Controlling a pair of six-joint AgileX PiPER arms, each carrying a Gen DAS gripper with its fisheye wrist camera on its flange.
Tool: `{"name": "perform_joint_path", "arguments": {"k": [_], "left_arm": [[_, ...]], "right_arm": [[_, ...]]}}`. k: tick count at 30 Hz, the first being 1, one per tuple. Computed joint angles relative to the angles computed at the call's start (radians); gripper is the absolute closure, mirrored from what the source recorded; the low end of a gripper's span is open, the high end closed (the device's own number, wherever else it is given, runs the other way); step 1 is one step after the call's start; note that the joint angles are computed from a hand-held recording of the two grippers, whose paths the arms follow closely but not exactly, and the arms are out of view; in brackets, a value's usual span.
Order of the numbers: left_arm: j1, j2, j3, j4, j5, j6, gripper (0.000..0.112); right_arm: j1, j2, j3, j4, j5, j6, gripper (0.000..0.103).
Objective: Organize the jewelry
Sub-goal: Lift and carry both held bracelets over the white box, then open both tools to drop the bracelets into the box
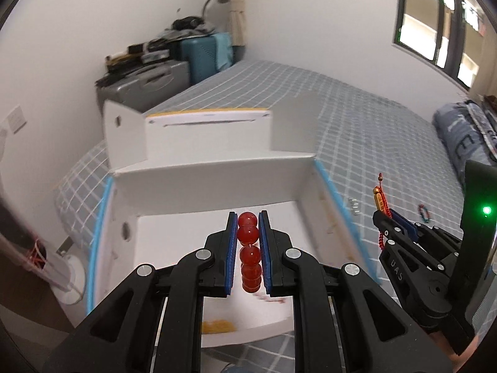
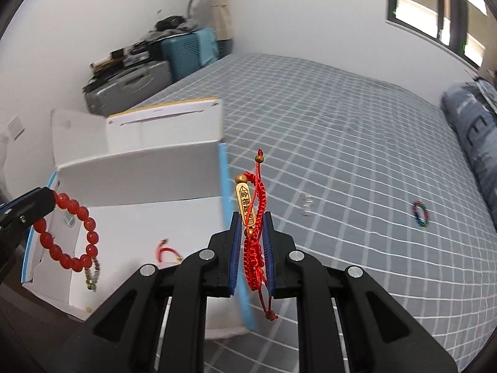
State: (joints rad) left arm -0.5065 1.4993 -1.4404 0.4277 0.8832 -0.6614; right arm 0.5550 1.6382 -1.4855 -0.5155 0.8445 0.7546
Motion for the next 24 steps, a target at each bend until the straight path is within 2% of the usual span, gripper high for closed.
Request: {"name": "perform_joint_path", "arguments": {"k": [9, 15, 20, 24], "left_arm": [[0.154, -0.001, 0.105, -0.100, -0.051, 0.092, 0.099], [0.224, 0.041, 0.135, -0.158, -0.063, 0.145, 0.099], [0.258, 0.074, 0.130, -0.184, -0.050, 0.175, 0.099], [0.272, 0.115, 0.112, -0.193, -0.029, 0.187, 0.099]], "right_arm": [[0.076, 0.162, -0.137, 0.048, 0.017, -0.043, 0.090], [0.107, 0.269, -0.242, 0.098, 0.091, -0.081, 0.090], [0.096, 0.364, -0.347, 0.181, 0.188, -0.143, 0.090], [0.087, 0.381, -0.374, 0.216, 0.222, -0.165, 0.090]]}}
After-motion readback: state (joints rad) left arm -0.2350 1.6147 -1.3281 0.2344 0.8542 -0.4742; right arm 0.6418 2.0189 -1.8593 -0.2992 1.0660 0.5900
